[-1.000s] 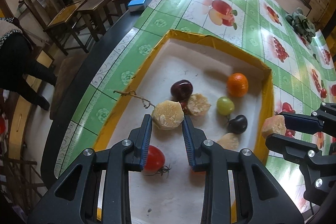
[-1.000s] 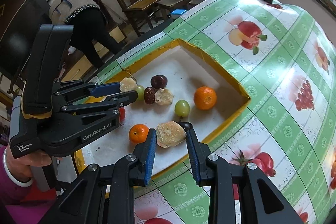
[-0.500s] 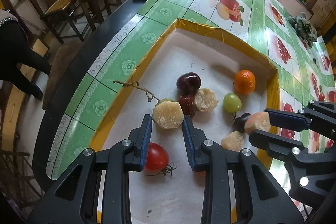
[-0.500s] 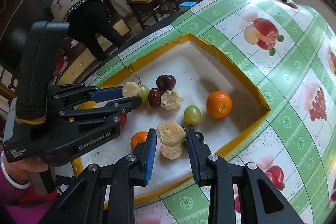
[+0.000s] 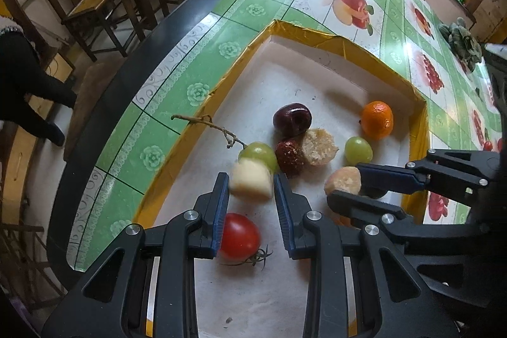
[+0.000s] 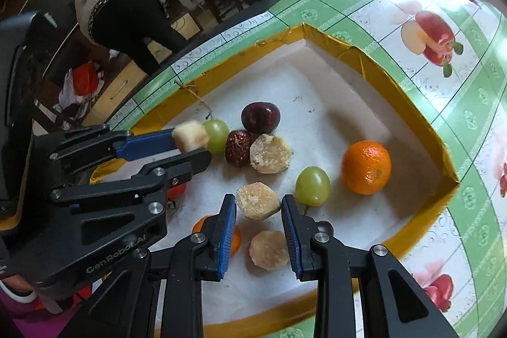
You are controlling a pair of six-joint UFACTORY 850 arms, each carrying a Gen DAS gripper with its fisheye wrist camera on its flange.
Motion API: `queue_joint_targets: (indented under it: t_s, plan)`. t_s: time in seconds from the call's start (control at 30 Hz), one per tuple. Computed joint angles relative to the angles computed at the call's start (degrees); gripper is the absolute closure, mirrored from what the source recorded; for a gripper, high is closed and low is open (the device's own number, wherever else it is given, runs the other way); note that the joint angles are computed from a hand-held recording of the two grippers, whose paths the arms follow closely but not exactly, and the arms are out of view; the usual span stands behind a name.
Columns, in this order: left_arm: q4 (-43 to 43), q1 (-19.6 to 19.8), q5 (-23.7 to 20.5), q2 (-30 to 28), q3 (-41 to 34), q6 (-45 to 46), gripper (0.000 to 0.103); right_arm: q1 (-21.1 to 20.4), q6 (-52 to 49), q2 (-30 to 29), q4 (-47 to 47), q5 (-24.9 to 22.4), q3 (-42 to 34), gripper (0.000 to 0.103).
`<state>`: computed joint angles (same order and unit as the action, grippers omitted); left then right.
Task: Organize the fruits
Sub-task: 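Carry both bread cubes into the tray and open both grippers, then move both grippers back from the tray to the remaining fruit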
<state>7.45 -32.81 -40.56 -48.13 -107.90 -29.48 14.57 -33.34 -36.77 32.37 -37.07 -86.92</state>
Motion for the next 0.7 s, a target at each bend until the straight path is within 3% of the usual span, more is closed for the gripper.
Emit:
queue_joint_targets:
  t_s: [0.1,0.17,0.23,0.7]
  plan:
    - [0.6,0.0,-0.6,-0.2,-0.4,-0.1,0.073,-0.2,0.5,-0.5,0.6,-0.2,-0.3,0.074]
    - [1.8,-0.2,-1.8,-0.6,-1.2,-0.7,0.067,-0.3,0.2,-0.4,0.7,-0.1,-0.3,0.073]
    - [2.1,-0.2,-2.0,-0.5,-1.2,-1.3,0.05,-0.6,-0.2,0.3,1.4,-0.1,0.2,0.073]
    - [8.2,-4.0,-3.1,-2.4,-8.0,-3.4,0.05,-3.8,-2.4,10.6,5.6,6.2,10.4,0.07]
